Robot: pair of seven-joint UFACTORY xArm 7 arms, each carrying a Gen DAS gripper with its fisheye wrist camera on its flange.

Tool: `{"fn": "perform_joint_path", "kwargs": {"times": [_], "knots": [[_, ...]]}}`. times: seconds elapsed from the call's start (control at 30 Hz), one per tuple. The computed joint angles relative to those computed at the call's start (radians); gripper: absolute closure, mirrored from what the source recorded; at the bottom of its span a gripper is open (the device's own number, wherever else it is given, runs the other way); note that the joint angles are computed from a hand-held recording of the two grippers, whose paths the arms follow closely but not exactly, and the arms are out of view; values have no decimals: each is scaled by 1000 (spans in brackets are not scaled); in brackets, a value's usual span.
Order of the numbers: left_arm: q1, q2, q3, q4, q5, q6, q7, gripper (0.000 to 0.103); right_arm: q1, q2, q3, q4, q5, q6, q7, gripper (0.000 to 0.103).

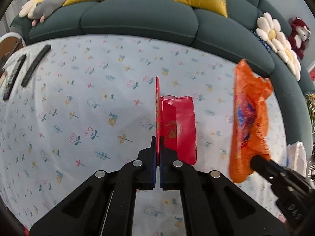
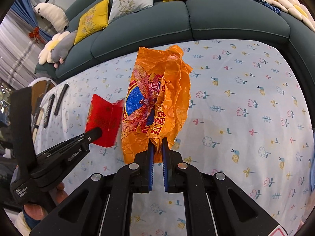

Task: Collect trash
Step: 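Lift the red box and orange bag off the table with both tools, then carry both items over the wastebasket and open both tools to drop them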

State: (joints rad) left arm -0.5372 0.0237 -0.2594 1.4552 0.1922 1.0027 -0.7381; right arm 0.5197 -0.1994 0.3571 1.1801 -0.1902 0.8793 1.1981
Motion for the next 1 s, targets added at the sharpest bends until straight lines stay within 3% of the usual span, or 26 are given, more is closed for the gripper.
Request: {"fn": "perform_joint_path", "kwargs": {"times": [0.23,0.47,0.77,1.0], "knots": [[-44,-18,-39,94,17,25,-58,102,-11,-100,15,-6,-11,36,10,95],[-140,65,-62,297,98,101,-114,102,-62,-248,41,-14,-12,123,3,95],[-337,201,-46,570,200,207,-162,102,-153,-481,57,-38,27,246,-57,95],[-533,374,8,871,258,315,-153,102,-229,-668,49,-63,72,343,-116,95]]}}
